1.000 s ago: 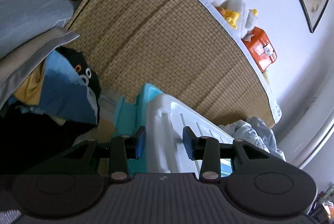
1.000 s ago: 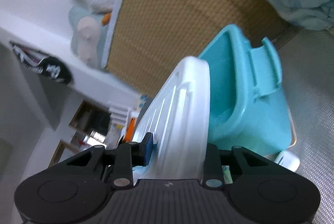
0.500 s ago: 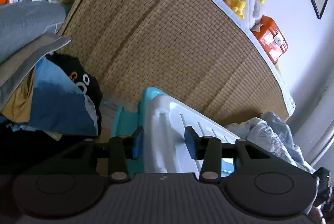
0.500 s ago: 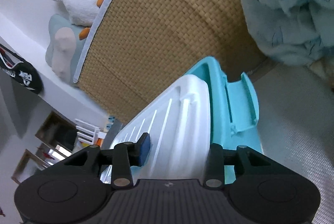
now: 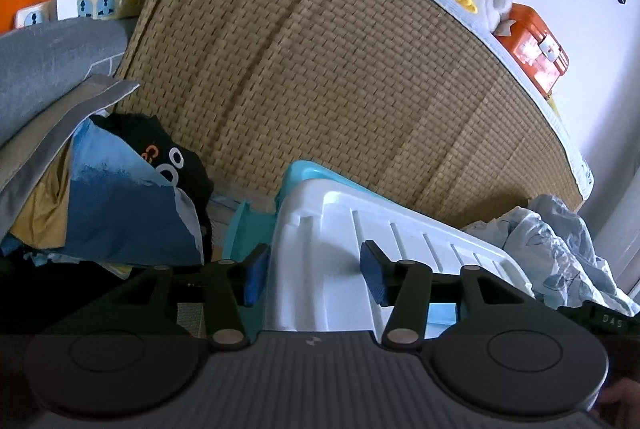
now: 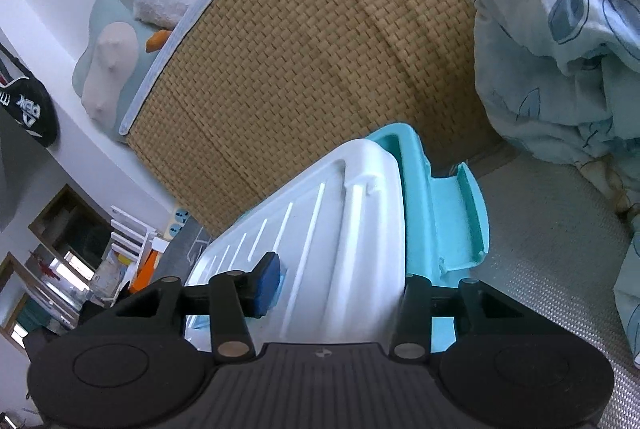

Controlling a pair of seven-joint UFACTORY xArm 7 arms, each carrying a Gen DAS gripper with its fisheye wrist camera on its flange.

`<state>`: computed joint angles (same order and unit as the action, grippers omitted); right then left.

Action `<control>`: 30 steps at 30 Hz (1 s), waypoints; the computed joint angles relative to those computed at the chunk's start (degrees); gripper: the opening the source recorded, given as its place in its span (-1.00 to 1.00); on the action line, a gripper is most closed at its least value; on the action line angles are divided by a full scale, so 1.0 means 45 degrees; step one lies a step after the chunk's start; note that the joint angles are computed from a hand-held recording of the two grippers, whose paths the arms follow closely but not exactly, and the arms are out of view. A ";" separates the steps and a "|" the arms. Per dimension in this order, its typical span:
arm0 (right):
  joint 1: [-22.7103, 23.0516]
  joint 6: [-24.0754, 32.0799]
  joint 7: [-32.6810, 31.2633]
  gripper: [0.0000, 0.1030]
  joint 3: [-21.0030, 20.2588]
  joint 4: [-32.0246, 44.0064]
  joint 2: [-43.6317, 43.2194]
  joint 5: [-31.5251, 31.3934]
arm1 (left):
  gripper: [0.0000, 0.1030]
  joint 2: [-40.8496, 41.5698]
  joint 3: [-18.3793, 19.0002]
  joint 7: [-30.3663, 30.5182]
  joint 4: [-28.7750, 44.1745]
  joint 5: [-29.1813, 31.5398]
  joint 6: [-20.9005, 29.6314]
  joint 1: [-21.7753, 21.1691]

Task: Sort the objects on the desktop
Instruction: 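Carry the tilted lid with both grippers to the teal bin rim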

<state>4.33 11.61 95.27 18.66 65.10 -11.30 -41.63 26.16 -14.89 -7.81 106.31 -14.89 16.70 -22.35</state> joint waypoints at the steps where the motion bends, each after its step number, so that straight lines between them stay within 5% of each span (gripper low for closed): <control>1: -0.0209 0.0043 0.0455 -0.07 0.0171 0.0011 -0.0026 -0.0378 | 0.03 0.0068 0.0155 -0.0158 0.0091 0.0165 -0.0004 -0.0146; 12: -0.0240 -0.0062 0.1340 -0.03 0.0080 0.0080 0.0034 -0.1382 | 0.49 0.0503 0.0835 -0.1137 0.0424 0.1594 -0.0492 -0.0924; 21: 0.0100 0.0360 0.0950 -0.03 -0.0077 0.0348 0.0202 -0.1251 | 0.61 0.0255 0.1633 -0.2146 -0.0200 0.2963 -0.1692 -0.1434; 30: 0.0322 0.0370 0.1135 -0.03 -0.0369 0.0326 0.0192 -0.1323 | 0.71 0.0519 0.1319 -0.2427 0.0103 0.2865 -0.1840 -0.1155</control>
<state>5.78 13.28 100.38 17.00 66.57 -10.44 -47.58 28.49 -8.96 -18.73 106.77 -2.00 8.42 -27.54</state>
